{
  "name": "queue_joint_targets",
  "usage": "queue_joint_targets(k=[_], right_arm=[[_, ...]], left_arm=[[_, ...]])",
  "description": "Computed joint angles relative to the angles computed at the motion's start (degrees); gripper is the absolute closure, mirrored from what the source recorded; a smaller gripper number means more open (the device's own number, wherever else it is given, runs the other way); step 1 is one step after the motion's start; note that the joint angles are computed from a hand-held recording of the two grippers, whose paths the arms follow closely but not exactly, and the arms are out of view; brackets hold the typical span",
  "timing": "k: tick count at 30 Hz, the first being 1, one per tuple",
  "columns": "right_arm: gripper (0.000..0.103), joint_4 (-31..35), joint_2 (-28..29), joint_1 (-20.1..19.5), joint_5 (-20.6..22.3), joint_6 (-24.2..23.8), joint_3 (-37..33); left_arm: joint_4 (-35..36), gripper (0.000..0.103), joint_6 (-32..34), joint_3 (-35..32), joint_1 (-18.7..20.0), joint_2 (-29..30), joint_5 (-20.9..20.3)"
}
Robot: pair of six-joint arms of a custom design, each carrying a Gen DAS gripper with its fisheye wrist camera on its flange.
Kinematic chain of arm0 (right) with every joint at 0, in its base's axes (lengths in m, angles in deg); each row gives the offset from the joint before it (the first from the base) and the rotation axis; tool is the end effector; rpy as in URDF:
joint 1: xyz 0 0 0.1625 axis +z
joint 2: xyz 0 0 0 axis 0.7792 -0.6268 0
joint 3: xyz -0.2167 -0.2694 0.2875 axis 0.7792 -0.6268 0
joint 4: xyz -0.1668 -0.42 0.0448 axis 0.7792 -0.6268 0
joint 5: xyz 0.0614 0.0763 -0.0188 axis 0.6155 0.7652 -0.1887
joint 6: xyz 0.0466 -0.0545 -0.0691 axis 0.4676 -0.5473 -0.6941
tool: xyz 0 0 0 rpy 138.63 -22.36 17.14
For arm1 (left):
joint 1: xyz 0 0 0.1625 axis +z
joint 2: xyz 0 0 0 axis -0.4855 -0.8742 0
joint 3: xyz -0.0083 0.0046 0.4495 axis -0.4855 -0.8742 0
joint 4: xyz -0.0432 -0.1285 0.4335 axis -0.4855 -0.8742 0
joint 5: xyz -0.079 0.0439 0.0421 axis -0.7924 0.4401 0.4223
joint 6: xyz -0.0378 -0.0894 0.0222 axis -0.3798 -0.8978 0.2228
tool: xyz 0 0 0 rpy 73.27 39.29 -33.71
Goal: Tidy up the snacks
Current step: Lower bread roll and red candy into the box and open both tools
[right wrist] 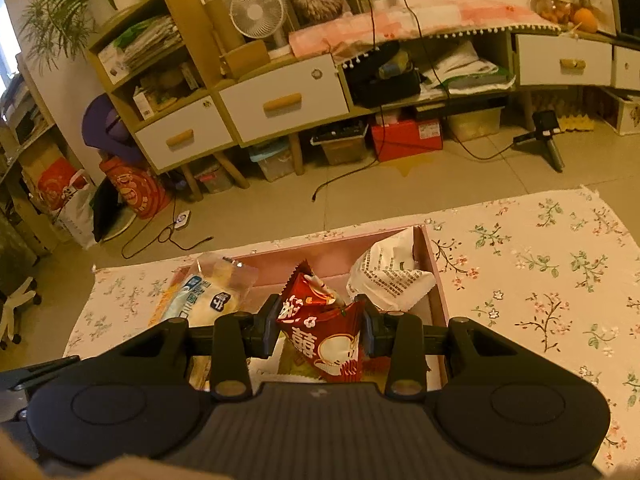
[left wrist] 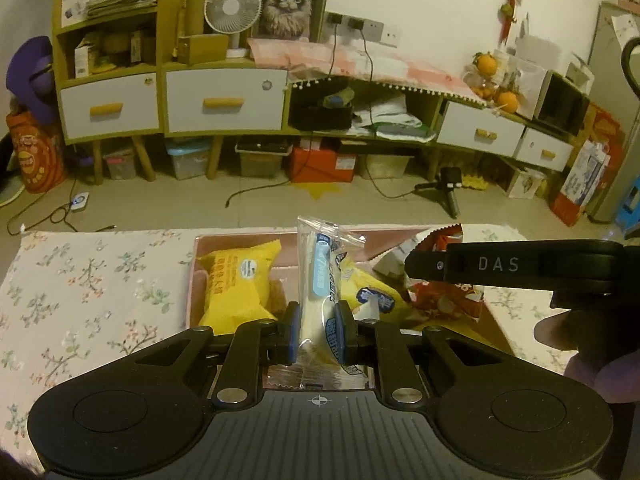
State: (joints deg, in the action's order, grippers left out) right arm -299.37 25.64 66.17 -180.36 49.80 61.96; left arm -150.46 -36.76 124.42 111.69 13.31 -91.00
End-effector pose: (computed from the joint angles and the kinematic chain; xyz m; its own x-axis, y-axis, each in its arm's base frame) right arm 0.3402 -0.5217 -0.1413 -0.8799 0.1833 0.4384 -0.2339 0.6360 -0.7354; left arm 0.0830 -0.5760 0.2778 -0.7077 0.4763 -0.5219 0.6902 0.6237 -0.3669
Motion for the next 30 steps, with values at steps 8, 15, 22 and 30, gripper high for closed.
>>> queue_joint_targets(k=[8,15,22,30], right_arm=[[0.061,1.04,-0.46,-0.43,0.39,1.42,0.23],[0.054,1.0,-1.55,-0.27,1.29,2.96,1.44],[0.042,0.82,-2.15,0.56,0.2,3.67,2.55],[0.027,1.0,-2.87,1.94,-1.36,5.6,4.51]], left_arm=[[-2.3,0.087,0.34,-1.39,-0.05,2.85,1.19],[-5.54,0.071,2.99,-0.37,-0.13,2.8,0.34],[-4.33,0.055,3.23,1.17,-0.64,0.7,0.8],[-2.75,0.041,3.82,3.89,-0.95,-2.86,1.51]])
